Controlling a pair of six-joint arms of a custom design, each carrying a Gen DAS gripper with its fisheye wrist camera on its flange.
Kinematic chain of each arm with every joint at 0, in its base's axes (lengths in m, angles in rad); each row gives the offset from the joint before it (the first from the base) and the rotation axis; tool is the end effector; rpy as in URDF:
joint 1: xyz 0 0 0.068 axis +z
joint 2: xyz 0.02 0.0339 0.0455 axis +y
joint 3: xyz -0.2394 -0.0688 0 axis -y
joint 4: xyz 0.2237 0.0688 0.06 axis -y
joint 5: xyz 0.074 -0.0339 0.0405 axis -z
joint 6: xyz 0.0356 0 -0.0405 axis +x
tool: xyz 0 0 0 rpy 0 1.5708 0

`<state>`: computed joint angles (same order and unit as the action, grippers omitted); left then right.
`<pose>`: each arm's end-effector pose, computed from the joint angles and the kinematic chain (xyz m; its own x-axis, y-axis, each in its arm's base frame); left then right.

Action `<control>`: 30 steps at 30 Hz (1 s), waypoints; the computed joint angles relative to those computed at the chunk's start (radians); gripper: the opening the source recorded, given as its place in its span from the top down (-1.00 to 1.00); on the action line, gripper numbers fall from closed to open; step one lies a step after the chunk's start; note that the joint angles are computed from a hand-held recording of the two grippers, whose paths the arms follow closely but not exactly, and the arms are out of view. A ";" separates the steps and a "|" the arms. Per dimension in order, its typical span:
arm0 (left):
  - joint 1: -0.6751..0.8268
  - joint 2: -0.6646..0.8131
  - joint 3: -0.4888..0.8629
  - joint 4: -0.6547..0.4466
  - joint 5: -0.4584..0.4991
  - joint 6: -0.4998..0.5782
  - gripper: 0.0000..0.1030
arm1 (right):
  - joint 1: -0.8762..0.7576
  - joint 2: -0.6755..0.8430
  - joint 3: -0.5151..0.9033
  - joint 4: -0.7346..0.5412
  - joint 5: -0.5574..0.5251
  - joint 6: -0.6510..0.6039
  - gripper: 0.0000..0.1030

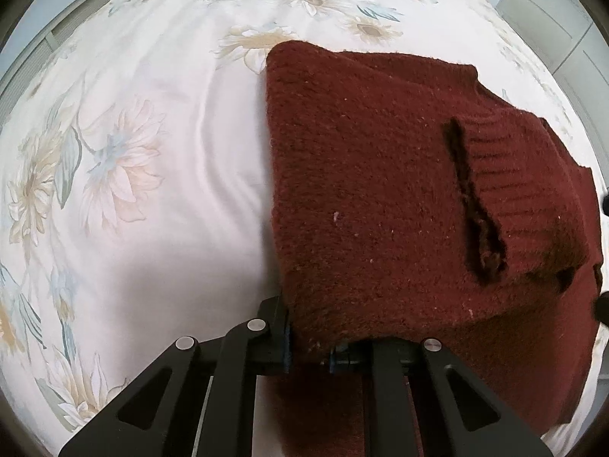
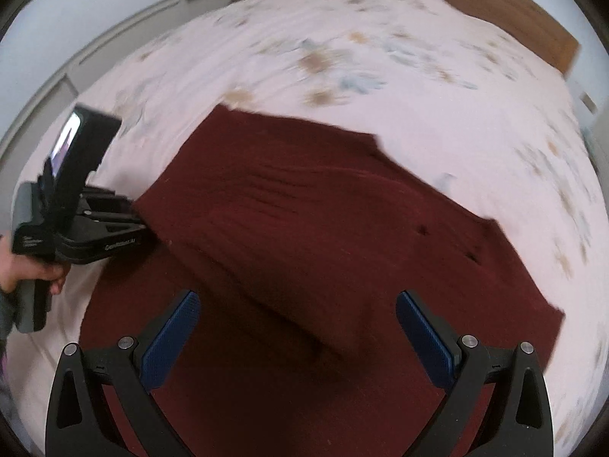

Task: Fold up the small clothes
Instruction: 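Pin the folded side with the left gripper while the right gripper grasps the other side edge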

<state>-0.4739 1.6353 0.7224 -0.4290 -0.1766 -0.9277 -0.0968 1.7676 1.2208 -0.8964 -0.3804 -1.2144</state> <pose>0.2203 -0.1060 0.1059 -0.8508 -0.4490 -0.2730 -0.4453 0.8919 -0.0790 0.3026 -0.0161 0.1770 -0.3845 -0.8369 -0.3895 -0.9103 0.4139 0.0092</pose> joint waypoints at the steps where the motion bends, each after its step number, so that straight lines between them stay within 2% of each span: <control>1: -0.007 0.012 0.012 -0.004 -0.007 0.000 0.77 | 0.030 -0.004 -0.032 0.041 0.023 0.015 -0.99; 6: -0.027 -0.060 -0.033 -0.035 -0.007 -0.022 0.77 | 0.120 -0.005 -0.139 0.194 0.084 0.062 -0.98; 7: -0.028 -0.057 -0.028 -0.037 -0.006 -0.023 0.77 | 0.125 0.000 -0.145 0.206 0.085 0.064 -0.89; 9: -0.024 -0.028 -0.014 -0.022 -0.004 -0.017 0.77 | 0.132 -0.008 -0.169 0.235 0.081 0.062 -0.35; 10: -0.021 -0.041 -0.024 -0.024 -0.003 -0.014 0.77 | 0.125 -0.019 -0.179 0.242 0.081 0.053 0.31; 11: -0.024 -0.037 -0.030 -0.013 -0.003 -0.019 0.77 | 0.118 -0.031 -0.183 0.249 0.081 0.047 0.50; 13: -0.012 -0.044 -0.044 -0.001 0.004 -0.009 0.77 | 0.084 -0.024 -0.130 0.186 0.038 0.038 0.59; 16: 0.029 -0.078 -0.067 -0.001 0.019 0.030 0.77 | -0.001 0.006 -0.001 0.070 -0.049 0.042 0.61; 20: 0.032 -0.068 -0.075 0.013 0.017 0.033 0.76 | -0.130 0.120 0.246 -0.119 -0.136 0.054 0.63; 24: 0.030 -0.055 -0.073 0.015 0.009 0.032 0.76 | -0.225 0.270 0.476 -0.233 -0.151 0.080 0.67; 30: 0.003 -0.010 -0.037 0.005 -0.008 0.007 0.76 | -0.317 0.438 0.638 -0.278 -0.111 0.104 0.73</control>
